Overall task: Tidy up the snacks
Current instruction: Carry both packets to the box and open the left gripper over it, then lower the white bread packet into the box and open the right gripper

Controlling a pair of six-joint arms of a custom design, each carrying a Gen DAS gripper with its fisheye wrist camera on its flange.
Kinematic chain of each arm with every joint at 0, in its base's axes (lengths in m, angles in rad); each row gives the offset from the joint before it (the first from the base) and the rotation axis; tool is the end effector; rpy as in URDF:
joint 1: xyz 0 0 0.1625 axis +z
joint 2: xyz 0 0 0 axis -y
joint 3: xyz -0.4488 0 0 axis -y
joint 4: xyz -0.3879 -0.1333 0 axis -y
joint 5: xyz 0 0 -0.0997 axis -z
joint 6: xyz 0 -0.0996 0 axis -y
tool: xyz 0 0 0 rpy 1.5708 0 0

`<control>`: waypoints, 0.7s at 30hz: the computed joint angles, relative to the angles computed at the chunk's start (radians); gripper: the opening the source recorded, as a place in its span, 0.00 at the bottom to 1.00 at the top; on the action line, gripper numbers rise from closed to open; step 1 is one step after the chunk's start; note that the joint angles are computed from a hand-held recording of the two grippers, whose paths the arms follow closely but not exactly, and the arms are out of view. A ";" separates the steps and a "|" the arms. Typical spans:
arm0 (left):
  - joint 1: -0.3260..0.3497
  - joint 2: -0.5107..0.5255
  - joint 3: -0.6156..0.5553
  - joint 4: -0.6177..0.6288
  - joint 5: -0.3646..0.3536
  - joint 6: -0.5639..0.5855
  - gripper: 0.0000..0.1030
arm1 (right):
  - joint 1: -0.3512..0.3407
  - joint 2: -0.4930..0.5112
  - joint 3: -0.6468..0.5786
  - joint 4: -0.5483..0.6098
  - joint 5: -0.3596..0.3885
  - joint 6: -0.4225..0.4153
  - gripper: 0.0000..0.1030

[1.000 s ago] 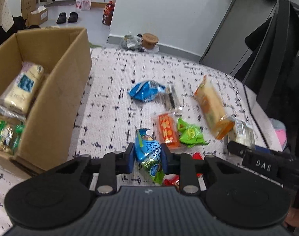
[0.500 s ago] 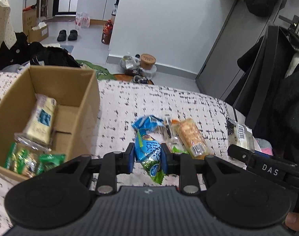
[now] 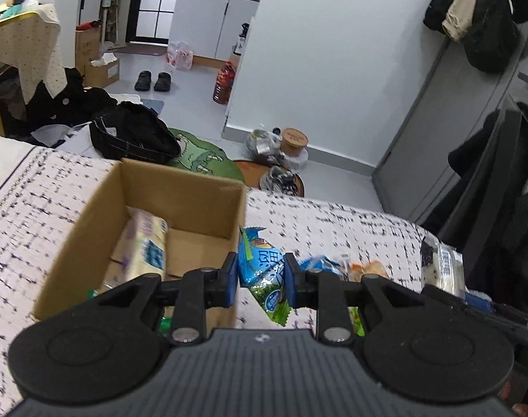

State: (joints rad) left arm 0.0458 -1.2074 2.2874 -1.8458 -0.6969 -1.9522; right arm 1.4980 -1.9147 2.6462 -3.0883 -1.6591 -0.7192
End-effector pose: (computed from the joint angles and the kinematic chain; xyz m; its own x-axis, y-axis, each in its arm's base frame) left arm -0.3554 -0.2262 0.1237 -0.8372 -0.2775 -0.4712 0.2275 0.6068 -0.7616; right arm 0.1040 -0.2863 0.3263 -0.7779 -0.3630 0.5130 -0.6128 0.6190 -0.4912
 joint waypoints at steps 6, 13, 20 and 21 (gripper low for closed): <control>0.005 -0.044 0.012 0.062 -0.009 -0.032 0.25 | 0.057 0.055 0.005 -0.031 -0.013 0.011 0.45; -0.002 -0.092 0.039 0.095 -0.023 -0.075 0.29 | 0.101 0.105 0.017 -0.069 -0.005 0.002 0.45; -0.023 -0.136 0.039 0.189 -0.042 -0.157 0.41 | 0.165 0.142 0.018 -0.067 -0.004 0.031 0.45; -0.026 -0.142 0.037 0.209 -0.050 -0.169 0.42 | 0.174 0.151 0.018 -0.070 -0.001 0.033 0.45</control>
